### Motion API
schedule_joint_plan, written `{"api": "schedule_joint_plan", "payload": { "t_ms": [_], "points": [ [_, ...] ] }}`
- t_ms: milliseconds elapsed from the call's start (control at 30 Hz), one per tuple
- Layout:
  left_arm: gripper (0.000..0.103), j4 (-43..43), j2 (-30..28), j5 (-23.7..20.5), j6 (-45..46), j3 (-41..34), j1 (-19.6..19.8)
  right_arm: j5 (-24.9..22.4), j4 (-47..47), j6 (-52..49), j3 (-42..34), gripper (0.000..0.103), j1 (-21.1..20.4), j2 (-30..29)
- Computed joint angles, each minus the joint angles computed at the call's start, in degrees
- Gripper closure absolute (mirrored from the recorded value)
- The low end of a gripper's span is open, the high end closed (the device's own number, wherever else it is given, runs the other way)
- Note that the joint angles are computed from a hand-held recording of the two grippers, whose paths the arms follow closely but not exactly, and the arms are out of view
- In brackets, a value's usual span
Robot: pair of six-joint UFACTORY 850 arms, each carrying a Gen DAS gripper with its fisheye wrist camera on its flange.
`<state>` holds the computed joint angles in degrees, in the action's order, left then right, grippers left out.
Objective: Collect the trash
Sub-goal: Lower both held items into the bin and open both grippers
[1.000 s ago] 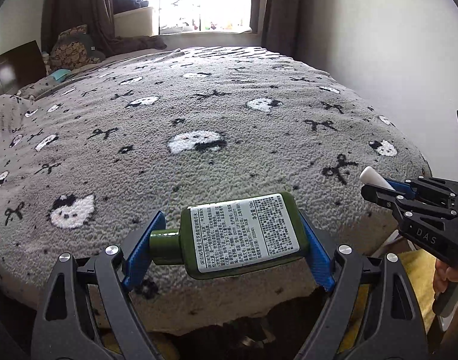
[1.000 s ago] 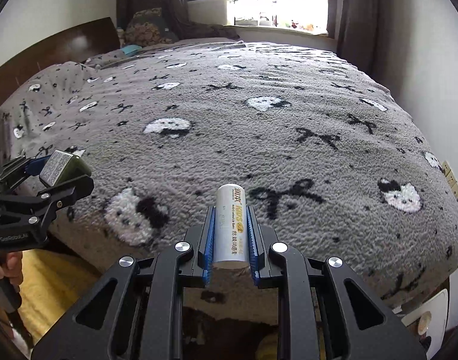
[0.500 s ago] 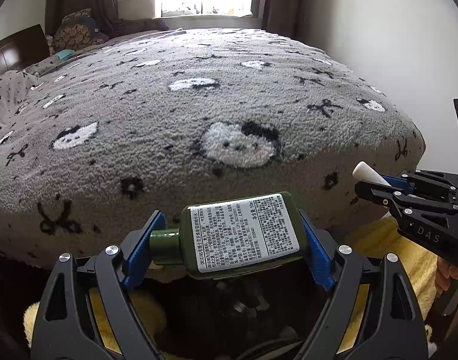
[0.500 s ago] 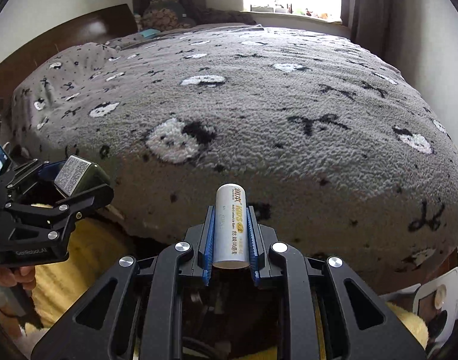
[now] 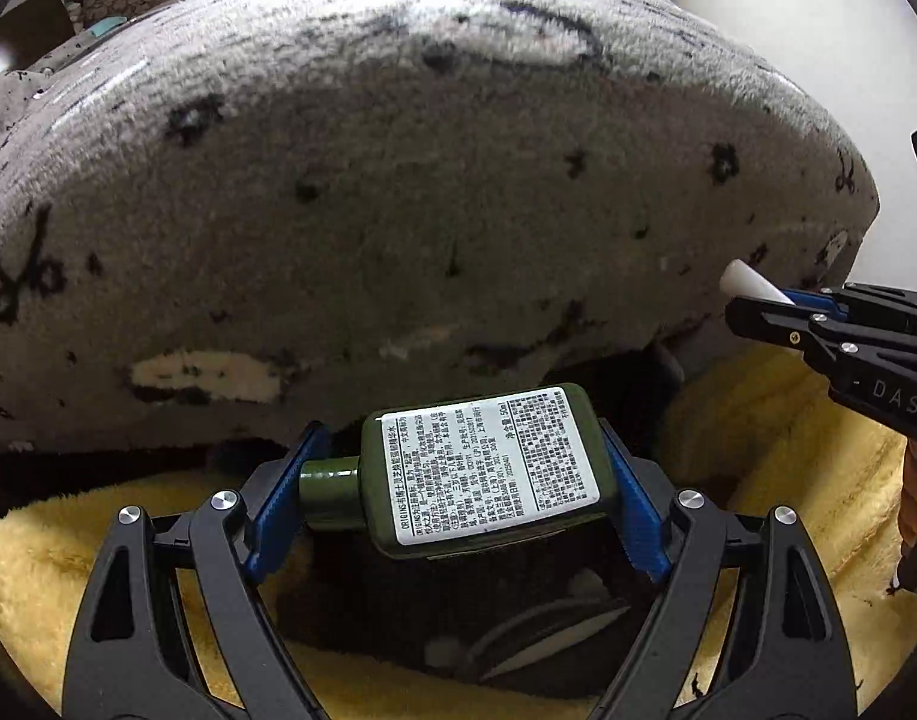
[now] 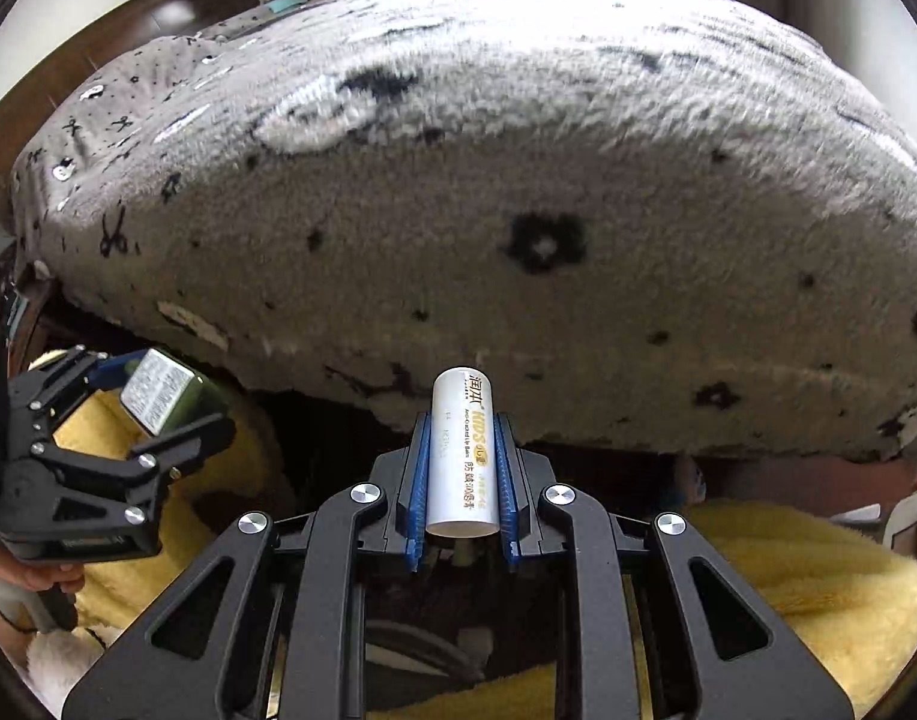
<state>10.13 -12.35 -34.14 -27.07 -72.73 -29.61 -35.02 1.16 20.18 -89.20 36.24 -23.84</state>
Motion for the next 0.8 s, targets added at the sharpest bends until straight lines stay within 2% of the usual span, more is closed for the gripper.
{"api": "schedule_joint_plan", "payload": {
  "t_ms": [433, 633, 800],
  "points": [
    [0.022, -12.09, -2.50, -2.67, 10.71, 2.08, 1.41, -2.16, 15.08, -10.37, -1.00, 0.082, -1.10, -4.88],
    [0.022, -15.39, -3.88, -3.50, 13.71, 1.27, 1.42, -3.17, 16.82, -11.62, -1.94, 0.082, -0.94, -6.55],
    [0.021, -14.78, -4.75, -4.71, 13.17, 0.38, 1.01, -3.89, 14.66, -9.94, -3.41, 0.082, -0.41, -7.58]
  ]
}}
